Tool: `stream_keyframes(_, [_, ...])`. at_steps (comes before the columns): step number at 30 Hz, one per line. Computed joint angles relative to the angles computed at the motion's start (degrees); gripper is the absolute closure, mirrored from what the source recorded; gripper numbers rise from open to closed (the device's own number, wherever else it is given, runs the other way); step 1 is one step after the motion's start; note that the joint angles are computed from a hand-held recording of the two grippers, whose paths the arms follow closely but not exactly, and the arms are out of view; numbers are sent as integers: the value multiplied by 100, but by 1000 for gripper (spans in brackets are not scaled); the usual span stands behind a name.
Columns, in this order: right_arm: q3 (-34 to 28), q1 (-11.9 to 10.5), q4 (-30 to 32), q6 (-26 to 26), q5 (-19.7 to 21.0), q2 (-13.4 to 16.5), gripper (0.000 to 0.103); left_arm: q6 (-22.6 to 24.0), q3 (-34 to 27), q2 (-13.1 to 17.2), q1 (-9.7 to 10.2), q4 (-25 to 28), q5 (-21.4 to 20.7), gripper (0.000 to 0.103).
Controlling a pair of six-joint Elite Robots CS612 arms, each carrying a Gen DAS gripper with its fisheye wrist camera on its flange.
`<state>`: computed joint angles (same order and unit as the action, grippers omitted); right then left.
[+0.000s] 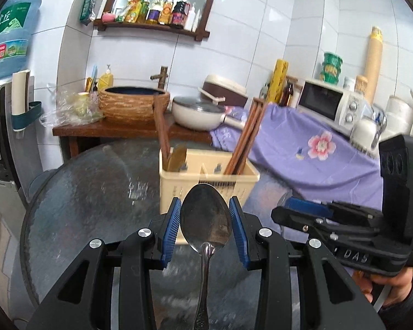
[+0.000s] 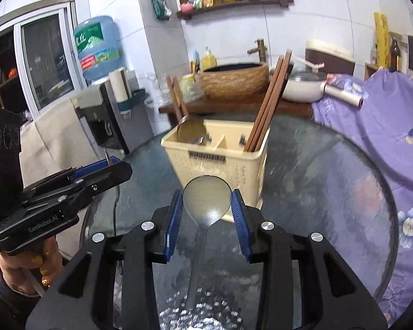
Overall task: Organize utensils
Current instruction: 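Lower the metal spoon and plastic spoon into the holder with both tools, then open both tools releasing the spoons into the holder and withdraw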
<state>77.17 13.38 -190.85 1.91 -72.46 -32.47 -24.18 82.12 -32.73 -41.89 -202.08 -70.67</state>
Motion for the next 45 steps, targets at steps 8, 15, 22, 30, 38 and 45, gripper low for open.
stream_keyframes(8, [-523, 30, -371, 35, -378, 17, 66, 49, -683, 106, 101, -190, 252, 68])
stream_keyframes(15, [-1382, 90, -677, 150, -1071, 319, 66, 109, -1589, 464, 198, -420, 756, 68])
stream_keyframes(22, [-2187, 175, -489, 154, -1499, 804, 66, 175, -2276, 926, 267, -479, 810, 68])
stream_keyframes(30, [-2377, 216, -431, -18, -1679, 1098, 66, 347, -2298, 1119, 282, -630, 793, 68])
stream_keyframes(38, [-2060, 248, -561, -298, -1722, 1097, 66, 539, -1935, 1004, 240, -508, 711, 67])
stream_keyframes(45, [-1849, 245, -459, -397, -1631, 1052, 66, 405, -1555, 844, 265, -198, 475, 67])
